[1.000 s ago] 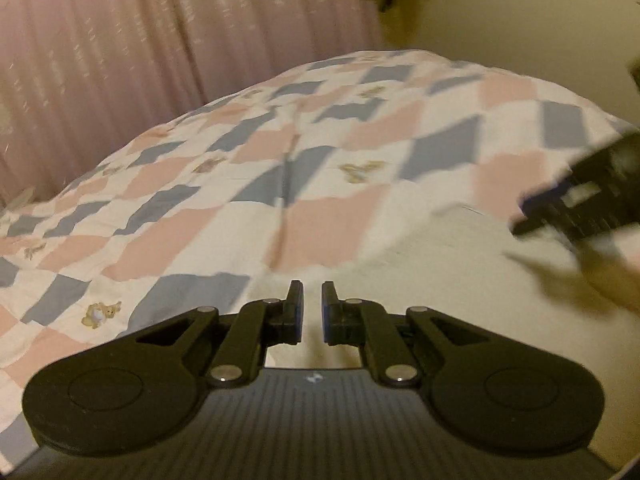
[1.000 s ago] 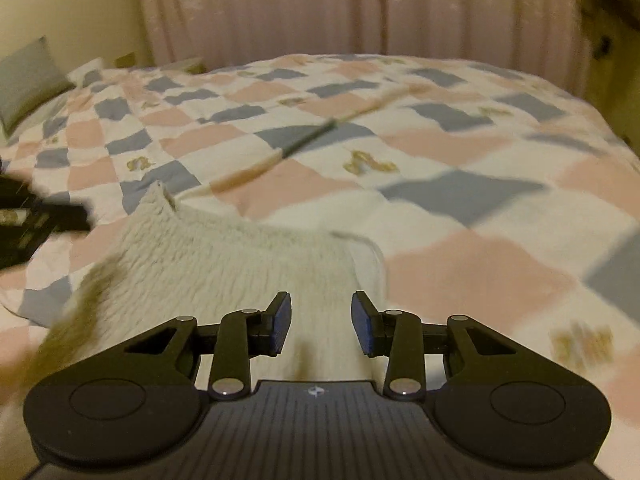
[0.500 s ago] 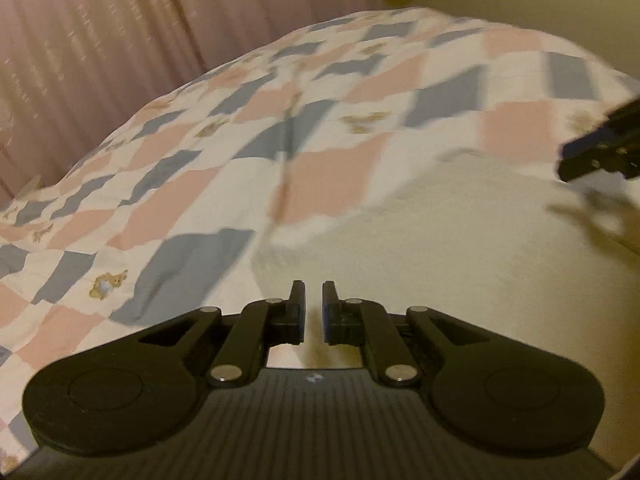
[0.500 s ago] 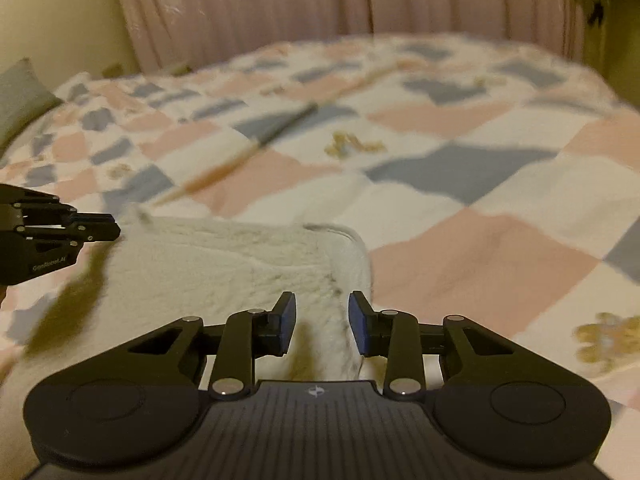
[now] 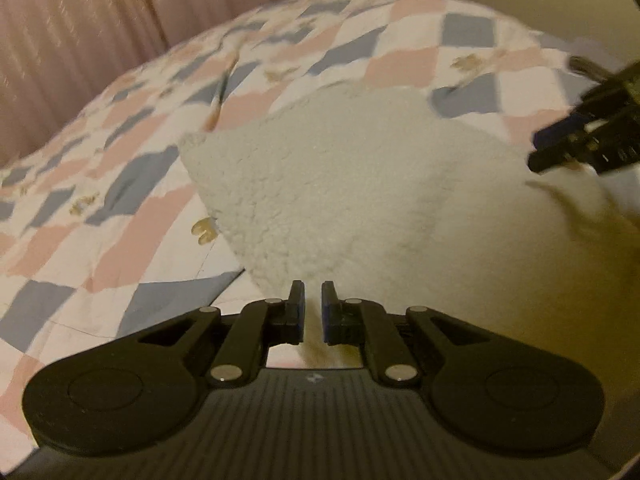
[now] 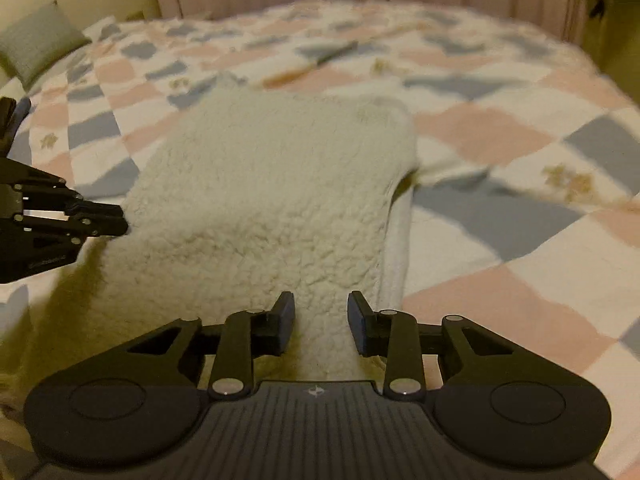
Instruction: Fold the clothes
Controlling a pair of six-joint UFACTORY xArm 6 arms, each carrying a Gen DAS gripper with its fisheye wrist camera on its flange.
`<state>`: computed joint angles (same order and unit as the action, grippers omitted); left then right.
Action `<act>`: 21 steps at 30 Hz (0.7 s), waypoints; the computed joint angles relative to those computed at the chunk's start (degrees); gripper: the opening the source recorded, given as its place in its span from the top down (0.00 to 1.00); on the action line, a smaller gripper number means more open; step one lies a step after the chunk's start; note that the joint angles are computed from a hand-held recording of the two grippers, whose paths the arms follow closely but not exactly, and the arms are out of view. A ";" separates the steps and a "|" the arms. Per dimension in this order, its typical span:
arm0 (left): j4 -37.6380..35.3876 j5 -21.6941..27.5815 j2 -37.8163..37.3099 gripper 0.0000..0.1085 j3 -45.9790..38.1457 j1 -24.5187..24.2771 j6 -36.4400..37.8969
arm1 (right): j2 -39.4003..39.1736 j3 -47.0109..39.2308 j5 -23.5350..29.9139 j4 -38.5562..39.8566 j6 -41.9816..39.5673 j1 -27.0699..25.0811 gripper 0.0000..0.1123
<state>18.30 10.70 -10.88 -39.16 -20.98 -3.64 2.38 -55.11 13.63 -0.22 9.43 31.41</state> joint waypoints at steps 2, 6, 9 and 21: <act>-0.78 0.48 -3.35 0.94 4.38 -1.51 3.74 | -4.04 3.90 -1.46 -0.64 0.85 0.74 0.70; 18.16 -0.87 -5.99 0.99 10.06 -2.21 -9.57 | -5.87 6.93 3.15 -4.84 2.43 1.80 0.70; 23.90 0.10 -8.39 0.97 10.81 -2.27 -15.68 | -5.63 7.94 3.34 -8.98 3.52 2.00 0.70; 42.72 11.51 -27.40 0.83 24.48 -8.62 -16.31 | -23.31 24.16 2.03 -24.12 -6.59 1.18 0.61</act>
